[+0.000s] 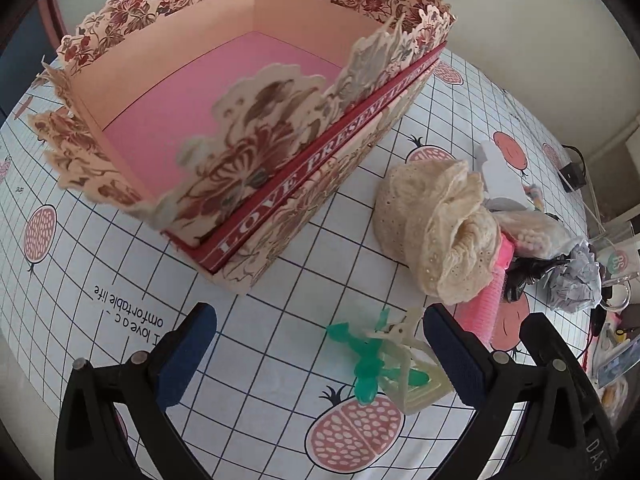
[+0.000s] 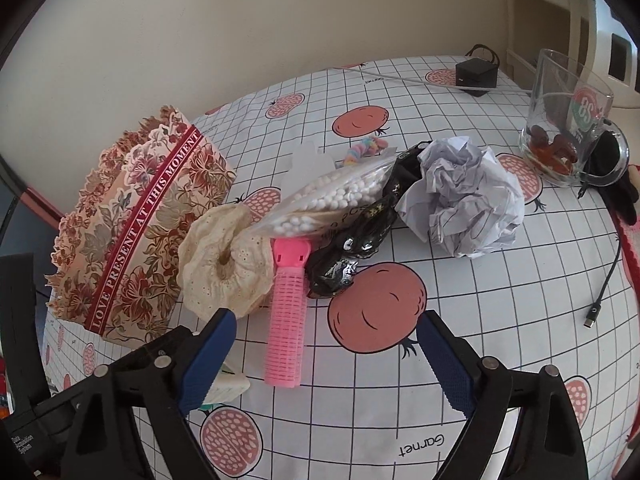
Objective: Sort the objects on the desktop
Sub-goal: 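Move both grippers toward the pink hair roller and green-white clip, then close the right gripper on the pink hair roller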
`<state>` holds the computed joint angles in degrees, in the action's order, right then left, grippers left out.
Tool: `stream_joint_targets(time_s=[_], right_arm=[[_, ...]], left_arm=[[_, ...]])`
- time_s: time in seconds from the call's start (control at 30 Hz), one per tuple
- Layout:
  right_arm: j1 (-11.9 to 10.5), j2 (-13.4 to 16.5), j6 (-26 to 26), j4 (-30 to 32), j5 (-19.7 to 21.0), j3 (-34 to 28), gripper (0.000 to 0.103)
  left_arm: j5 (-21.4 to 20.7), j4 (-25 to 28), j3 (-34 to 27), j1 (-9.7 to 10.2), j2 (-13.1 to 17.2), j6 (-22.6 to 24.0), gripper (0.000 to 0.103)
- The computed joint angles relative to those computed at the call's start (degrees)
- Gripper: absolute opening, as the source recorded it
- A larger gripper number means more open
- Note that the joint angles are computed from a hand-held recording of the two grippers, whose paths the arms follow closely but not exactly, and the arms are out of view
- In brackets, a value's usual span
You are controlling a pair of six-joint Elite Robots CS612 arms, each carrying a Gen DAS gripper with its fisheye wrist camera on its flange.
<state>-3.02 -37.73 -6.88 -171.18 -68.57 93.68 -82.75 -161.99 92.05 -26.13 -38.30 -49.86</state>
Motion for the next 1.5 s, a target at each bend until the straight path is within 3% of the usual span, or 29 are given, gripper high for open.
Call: stream_joint_targets(time_s=[0.2,0.5,0.67,0.8,1.13,1.2,1.5], right_arm=[[0.15,0.42,0.33,0.85,1.50,-0.53,0.090],[1.32,1.42,-1.25,2.64,0.25,-0.89,0.071],[1.34,2.13,0.93,3.92,0.43,-1.67,0.052],[1.31,2.40,1.76,4.38,0.90,-2.03,0.048],[2.83,2.91,-1.33,2.38,-3.65,-2.31,0.041],[2.73,2.86,-2.21,3.40,-2.46,-2.38,0.030],[1.69,2.60,-3.97,4.18,-0.66,-2.26,0.027]], left_arm=[[-2.92,-0.74,0.21,0.94,0.24,-2.24,0.102],[-5.76,-1.38,0.51,2.06,0.41,-5.63,0.101],[-6.70,-1.80,0.44,2.25,0.53,-5.55,0.101],[-7.44,-2.02,0.32,2.45,0.69,-5.71,0.101],[-8.70,-1.84,-0.52,2.84,1.18,-5.18,0.101],[-9.35,-1.83,-0.72,2.97,1.32,-5.10,0.101],[-10.43,-3.28,-1.21,3.56,1.62,-4.91,0.101]])
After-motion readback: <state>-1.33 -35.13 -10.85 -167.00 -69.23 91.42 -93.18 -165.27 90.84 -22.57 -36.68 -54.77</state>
